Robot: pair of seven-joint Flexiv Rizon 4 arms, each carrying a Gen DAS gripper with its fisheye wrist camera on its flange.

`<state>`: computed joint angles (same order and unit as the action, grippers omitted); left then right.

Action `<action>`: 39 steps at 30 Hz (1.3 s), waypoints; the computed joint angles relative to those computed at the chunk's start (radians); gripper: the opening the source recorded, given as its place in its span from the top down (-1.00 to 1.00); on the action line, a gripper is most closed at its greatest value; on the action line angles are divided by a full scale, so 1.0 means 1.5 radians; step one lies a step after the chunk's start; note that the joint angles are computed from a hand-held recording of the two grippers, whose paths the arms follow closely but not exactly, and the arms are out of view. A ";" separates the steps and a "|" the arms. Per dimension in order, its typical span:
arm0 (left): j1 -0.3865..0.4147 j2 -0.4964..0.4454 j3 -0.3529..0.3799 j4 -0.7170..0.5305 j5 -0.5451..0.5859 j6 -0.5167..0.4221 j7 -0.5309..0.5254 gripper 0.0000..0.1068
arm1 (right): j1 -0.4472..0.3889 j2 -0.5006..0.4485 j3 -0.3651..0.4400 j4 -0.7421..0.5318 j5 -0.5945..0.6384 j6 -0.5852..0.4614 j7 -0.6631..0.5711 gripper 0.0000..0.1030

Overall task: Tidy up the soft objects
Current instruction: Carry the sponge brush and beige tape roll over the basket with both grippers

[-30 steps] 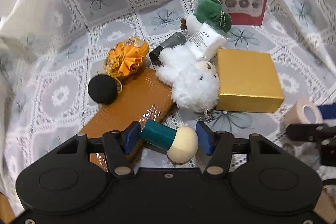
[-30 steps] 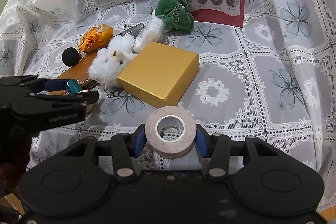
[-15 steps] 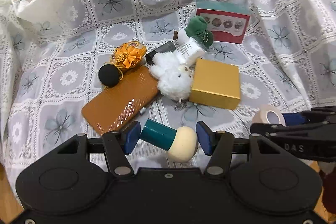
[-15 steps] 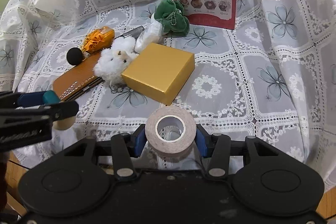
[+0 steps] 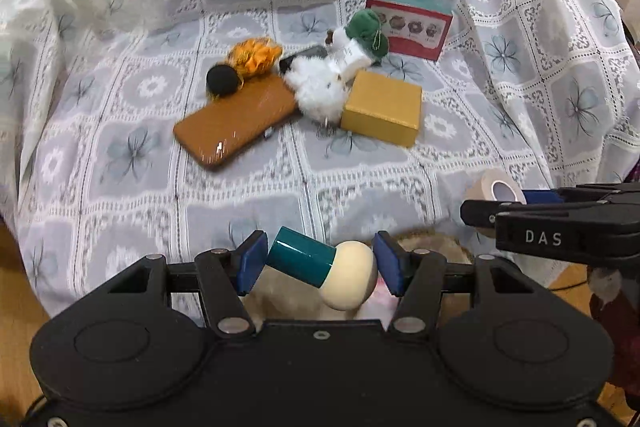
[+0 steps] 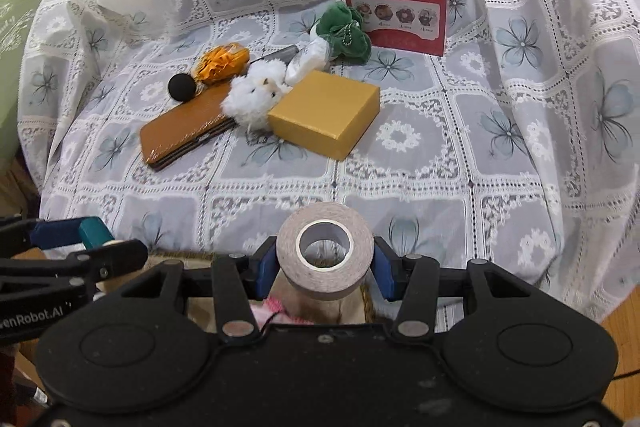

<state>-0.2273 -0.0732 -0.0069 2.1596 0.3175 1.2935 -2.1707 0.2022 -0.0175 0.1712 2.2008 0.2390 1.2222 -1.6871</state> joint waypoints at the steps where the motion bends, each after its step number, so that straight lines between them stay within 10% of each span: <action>1: -0.002 0.005 0.000 0.006 -0.002 -0.003 -0.003 -0.04 | 0.000 0.008 0.002 0.006 -0.001 -0.003 0.001 0.09; 39: -0.004 0.003 -0.026 0.031 -0.111 -0.155 -0.051 -0.04 | 0.029 0.105 -0.022 0.074 0.025 -0.146 -0.054 0.08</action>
